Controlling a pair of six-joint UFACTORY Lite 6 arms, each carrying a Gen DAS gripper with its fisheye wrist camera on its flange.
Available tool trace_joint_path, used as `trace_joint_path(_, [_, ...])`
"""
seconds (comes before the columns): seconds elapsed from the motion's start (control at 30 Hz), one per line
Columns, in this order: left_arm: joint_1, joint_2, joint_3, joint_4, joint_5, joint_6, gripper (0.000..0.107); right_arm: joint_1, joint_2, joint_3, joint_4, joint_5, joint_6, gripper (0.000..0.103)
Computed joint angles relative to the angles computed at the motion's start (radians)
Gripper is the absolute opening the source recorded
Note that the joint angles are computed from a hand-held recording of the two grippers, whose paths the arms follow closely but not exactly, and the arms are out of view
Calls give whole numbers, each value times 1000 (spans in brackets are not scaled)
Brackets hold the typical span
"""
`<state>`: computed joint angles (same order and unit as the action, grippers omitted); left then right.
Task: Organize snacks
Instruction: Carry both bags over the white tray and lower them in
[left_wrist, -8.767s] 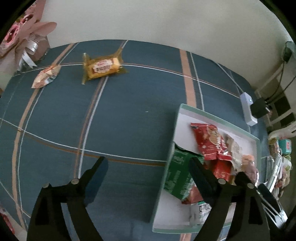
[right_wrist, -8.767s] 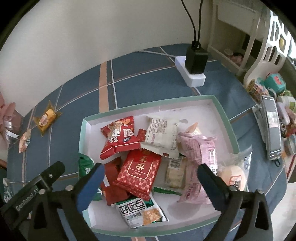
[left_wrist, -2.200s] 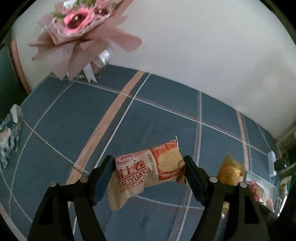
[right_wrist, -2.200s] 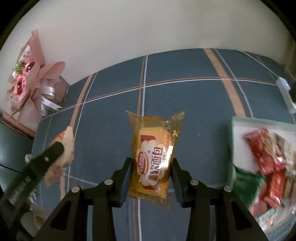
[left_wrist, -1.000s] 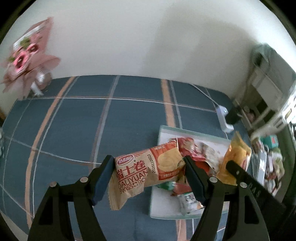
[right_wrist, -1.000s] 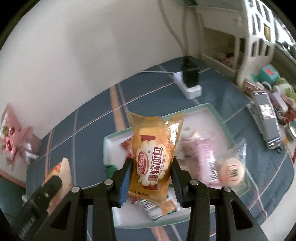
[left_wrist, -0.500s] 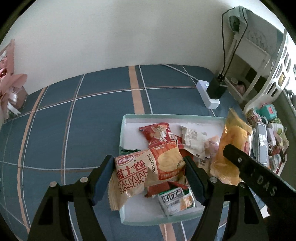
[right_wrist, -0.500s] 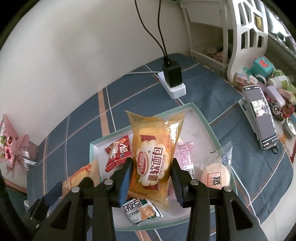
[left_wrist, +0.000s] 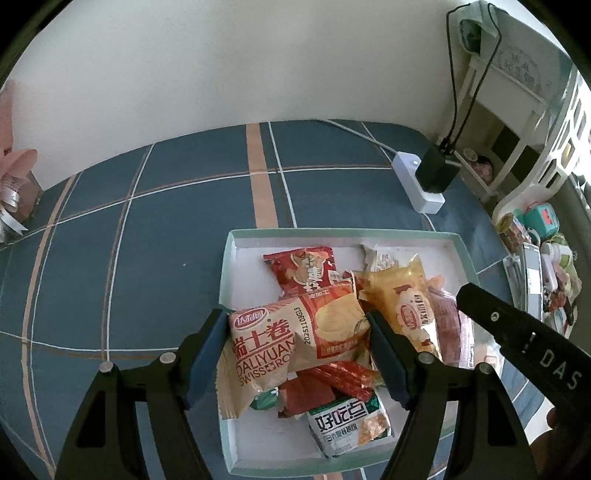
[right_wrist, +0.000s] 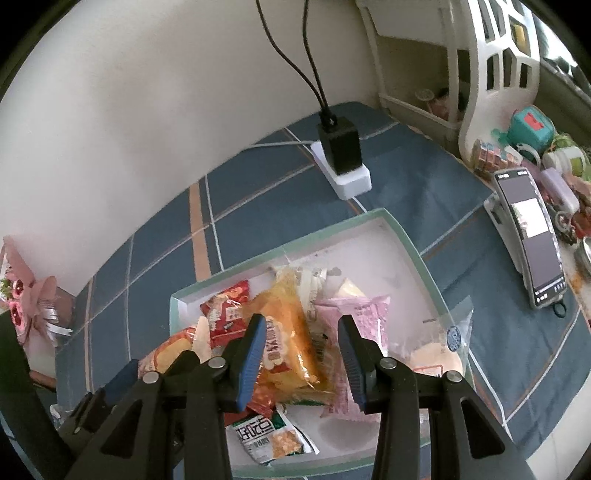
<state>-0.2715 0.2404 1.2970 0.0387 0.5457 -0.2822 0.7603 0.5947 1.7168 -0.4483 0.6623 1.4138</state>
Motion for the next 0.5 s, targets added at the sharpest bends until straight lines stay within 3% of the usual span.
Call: trace_joint_path(0.5, [-39, 31, -28, -6, -35, 19, 77, -10, 15, -2, 89, 41, -48, 43])
